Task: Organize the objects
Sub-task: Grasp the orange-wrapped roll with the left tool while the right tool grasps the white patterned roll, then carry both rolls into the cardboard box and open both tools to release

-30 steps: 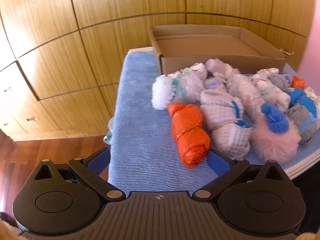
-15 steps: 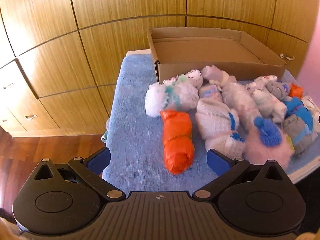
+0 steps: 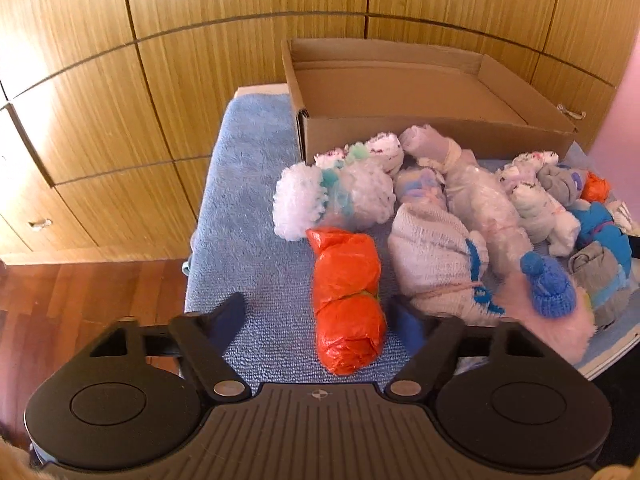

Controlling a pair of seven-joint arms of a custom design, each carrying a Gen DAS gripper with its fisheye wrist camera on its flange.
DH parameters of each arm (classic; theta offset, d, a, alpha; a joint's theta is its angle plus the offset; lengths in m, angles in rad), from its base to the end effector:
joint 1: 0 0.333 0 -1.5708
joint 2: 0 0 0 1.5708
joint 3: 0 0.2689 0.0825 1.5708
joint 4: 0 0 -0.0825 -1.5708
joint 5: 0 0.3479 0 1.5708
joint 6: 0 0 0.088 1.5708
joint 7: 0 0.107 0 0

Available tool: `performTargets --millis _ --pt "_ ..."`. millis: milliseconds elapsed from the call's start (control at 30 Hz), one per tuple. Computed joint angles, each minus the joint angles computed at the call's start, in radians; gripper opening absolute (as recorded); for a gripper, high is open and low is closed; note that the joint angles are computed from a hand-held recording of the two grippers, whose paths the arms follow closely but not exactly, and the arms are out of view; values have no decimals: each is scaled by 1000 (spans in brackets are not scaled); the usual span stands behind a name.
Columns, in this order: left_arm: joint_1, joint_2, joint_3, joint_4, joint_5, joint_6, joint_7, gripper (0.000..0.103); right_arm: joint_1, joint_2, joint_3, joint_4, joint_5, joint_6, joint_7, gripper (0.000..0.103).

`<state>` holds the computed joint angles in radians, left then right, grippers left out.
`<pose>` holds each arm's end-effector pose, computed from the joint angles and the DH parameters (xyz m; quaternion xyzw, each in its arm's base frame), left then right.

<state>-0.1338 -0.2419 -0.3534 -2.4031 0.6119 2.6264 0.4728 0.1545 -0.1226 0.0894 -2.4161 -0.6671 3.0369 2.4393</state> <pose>0.4132 -0.2376 0.4206 -0.7126 0.6264 -0.2043 0.2411 0.4649 0.1649 0.4095 -0.6613 0.6498 -0.2285 0.2972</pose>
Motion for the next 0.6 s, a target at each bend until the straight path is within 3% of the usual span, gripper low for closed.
performTargets --millis 133,267,433,600 --pt "3 0 5 -10 5 28 6 69 48 11 -25 -8 134 5 -128 33" --pt "8 -14 9 -17 -18 38 13 37 47 9 -29 -25 170 35 -160 32" --pt "19 -43 8 -37 -66 51 28 36 27 -28 -21 -61 183 72 -171 32" --pt "17 -92 14 -56 -151 68 78 36 53 -81 -49 -79 263 79 -245 32"
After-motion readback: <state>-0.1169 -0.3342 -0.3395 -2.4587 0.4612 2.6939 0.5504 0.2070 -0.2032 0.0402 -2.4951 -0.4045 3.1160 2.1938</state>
